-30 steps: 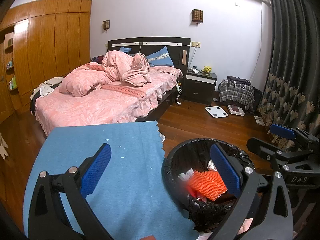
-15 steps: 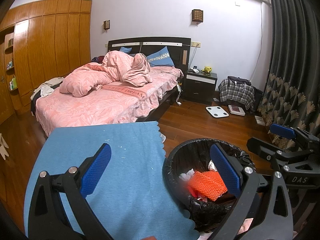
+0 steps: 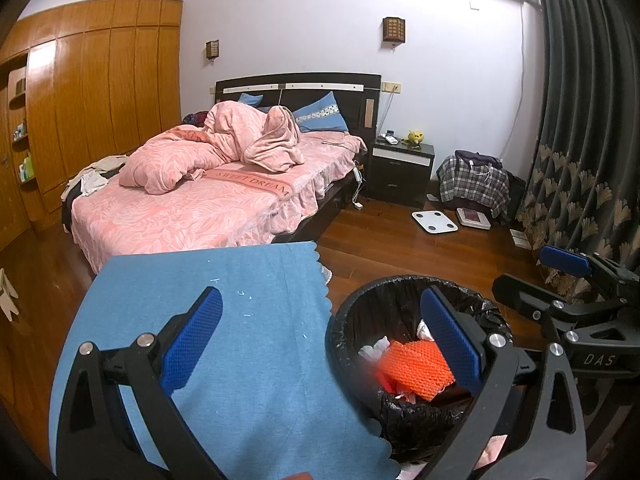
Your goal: Collect trash
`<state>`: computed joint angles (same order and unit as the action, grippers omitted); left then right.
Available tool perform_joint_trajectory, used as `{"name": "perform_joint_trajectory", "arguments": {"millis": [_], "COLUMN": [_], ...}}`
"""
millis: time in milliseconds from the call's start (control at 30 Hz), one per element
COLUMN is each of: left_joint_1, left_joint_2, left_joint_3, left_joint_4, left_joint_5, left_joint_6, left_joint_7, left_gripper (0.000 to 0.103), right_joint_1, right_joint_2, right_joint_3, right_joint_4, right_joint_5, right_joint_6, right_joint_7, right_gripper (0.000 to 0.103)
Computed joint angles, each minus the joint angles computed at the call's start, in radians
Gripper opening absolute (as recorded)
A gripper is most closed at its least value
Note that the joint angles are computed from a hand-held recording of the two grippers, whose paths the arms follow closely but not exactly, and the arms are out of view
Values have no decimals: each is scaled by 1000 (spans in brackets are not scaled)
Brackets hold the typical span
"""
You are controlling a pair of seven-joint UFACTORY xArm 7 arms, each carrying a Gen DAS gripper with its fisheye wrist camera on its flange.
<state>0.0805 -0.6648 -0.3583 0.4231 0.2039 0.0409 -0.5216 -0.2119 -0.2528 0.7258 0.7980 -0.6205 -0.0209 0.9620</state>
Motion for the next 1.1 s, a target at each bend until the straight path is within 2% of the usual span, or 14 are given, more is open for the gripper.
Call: {"name": "perform_joint_trajectory", "arguments": {"millis": [1100], "left_joint_1": [-2], "left_joint_2": [-7], "left_joint_3": [-8], "left_joint_4": [4], "left_joint_5": [9], "left_joint_6": [13], "left_joint_7": [-15], "left_gripper": [97], "right_joint_1": [13], "right_joint_2": [4], "right_joint_3": [-13], "right_joint_4": [3], "right_joint_5": [-12], "right_joint_6": [3], "right_joint_7": [9], "right_gripper": [97]}}
